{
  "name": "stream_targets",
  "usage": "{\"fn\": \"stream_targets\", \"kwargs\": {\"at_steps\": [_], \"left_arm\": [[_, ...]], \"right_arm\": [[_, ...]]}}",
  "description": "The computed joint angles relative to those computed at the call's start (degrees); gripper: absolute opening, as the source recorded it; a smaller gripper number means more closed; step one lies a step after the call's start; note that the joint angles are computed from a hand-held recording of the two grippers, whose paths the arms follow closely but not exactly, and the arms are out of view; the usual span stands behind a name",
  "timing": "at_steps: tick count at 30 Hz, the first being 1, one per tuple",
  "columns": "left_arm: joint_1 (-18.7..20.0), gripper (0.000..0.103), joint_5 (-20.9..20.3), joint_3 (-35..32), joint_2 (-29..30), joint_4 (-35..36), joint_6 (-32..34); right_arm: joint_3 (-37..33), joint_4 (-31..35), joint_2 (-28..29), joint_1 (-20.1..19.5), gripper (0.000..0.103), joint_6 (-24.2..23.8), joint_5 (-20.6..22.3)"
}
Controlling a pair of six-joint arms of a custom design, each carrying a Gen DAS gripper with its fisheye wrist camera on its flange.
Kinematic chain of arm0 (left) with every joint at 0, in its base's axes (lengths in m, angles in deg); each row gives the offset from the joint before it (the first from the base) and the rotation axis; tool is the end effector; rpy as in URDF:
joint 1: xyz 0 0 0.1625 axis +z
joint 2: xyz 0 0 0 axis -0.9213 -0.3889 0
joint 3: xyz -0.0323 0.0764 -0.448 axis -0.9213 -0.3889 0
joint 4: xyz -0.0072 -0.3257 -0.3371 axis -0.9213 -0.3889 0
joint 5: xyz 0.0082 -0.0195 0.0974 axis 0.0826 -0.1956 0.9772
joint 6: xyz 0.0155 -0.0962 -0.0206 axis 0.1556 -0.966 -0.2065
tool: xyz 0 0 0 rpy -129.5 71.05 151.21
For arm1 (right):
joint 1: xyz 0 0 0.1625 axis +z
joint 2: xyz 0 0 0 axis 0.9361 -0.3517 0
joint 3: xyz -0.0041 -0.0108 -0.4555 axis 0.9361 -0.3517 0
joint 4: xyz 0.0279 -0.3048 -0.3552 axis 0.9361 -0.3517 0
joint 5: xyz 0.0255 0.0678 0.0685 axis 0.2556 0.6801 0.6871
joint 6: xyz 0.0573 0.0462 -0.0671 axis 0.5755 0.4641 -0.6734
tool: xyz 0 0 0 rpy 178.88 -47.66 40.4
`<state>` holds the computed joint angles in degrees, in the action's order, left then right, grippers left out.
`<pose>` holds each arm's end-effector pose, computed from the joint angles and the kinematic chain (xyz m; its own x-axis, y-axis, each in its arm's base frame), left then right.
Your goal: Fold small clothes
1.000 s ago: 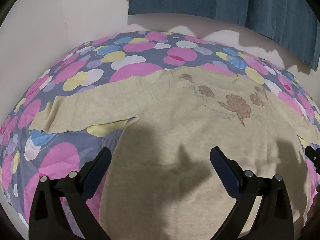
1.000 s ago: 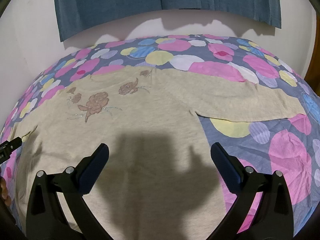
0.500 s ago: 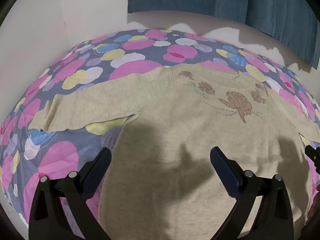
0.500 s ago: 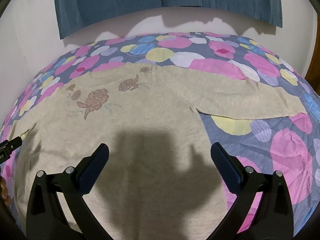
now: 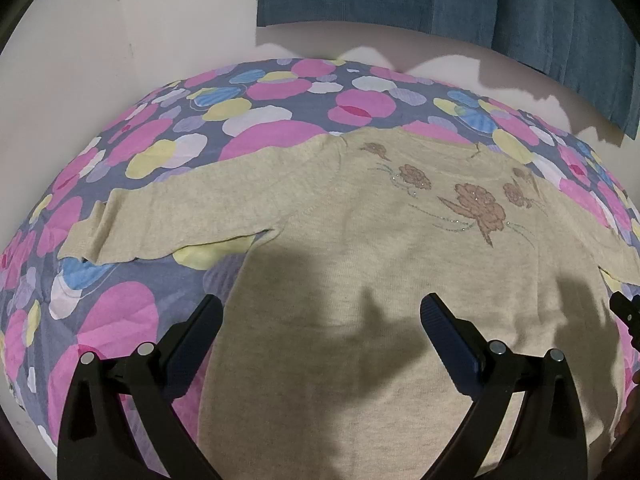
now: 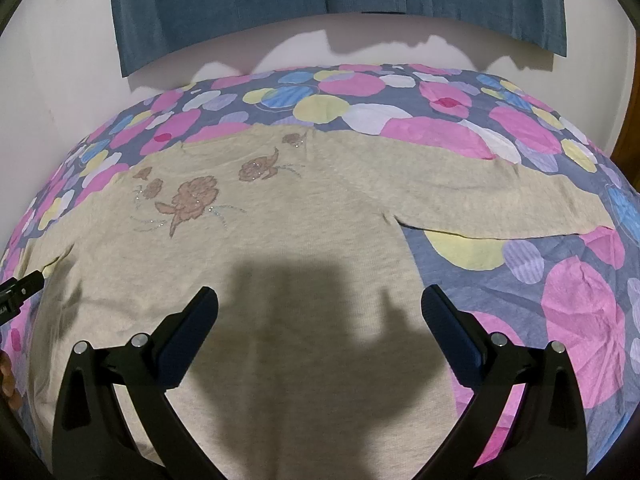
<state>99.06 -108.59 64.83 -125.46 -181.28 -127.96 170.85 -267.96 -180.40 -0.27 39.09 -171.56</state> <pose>-0.3482 -0.4738 -0.0124 -0.6789 -0.0208 -0.7340 0.4613 0.7657 -0.4483 -0.0586 -0.4622 0.3373 -0.8309 0.1765 0.5277 -0.2435 0.7374 -0.6300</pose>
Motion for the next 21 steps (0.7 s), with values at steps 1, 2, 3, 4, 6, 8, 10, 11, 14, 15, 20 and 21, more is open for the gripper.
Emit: {"fn": "stream_targets", "kwargs": {"at_steps": [1,2,3,4,6,8,10,11,14,15,20,21], "left_arm": [[0.0,0.098,0.0,0.0,0.0,0.4,-0.4],[0.0,0.098,-0.1,0.1,0.0,0.6,-0.6],[0.1,0.098,-0.2,0.2,-0.2,0.6,-0.8],[0.0,0.098,-0.3,0.3,-0.3,0.7,-0.9],[0.0,0.098,0.0,0.3,-0.2,0.5,-0.5],[0.1,0.098,0.0,0.4,-0.2,0.3,-0.3],[0.1,0.098,0.0,0.4,-0.3,0.2,-0.2],[0.1,0.098,0.1,0.4,-0.3,0.2,-0.3],[0.0,0.098,0.6,0.5,-0.3,0.3,-0.3],[-0.1,0.098,1.0,0.5,-0.3,0.6,-0.6],[-0.6,0.098,2.4,0.2,0.0,1.1,-1.3],[-0.7,0.098,2.6,0.4,0.0,-0.2,-0.7]], "right_arm": [[-0.1,0.1,0.0,0.1,0.101,0.0,0.0],[-0.1,0.2,0.1,0.1,0.101,0.0,0.0],[-0.1,0.3,0.1,0.0,0.101,-0.1,0.0],[0.0,0.2,0.1,0.1,0.101,-0.2,0.0],[0.0,0.3,0.1,0.1,0.101,-0.2,0.0],[-0.1,0.5,0.1,0.0,0.101,-0.4,0.0],[-0.2,0.7,0.2,0.0,0.101,-0.6,0.0],[-0.2,0.7,0.2,0.0,0.101,-0.7,0.0],[-0.3,0.7,0.3,-0.1,0.101,-0.6,0.1],[-0.2,0.8,0.2,-0.1,0.101,-0.6,0.1],[-0.4,1.0,0.5,0.0,0.101,-0.9,0.0],[-0.6,1.2,0.6,0.0,0.101,-1.1,0.0]]}}
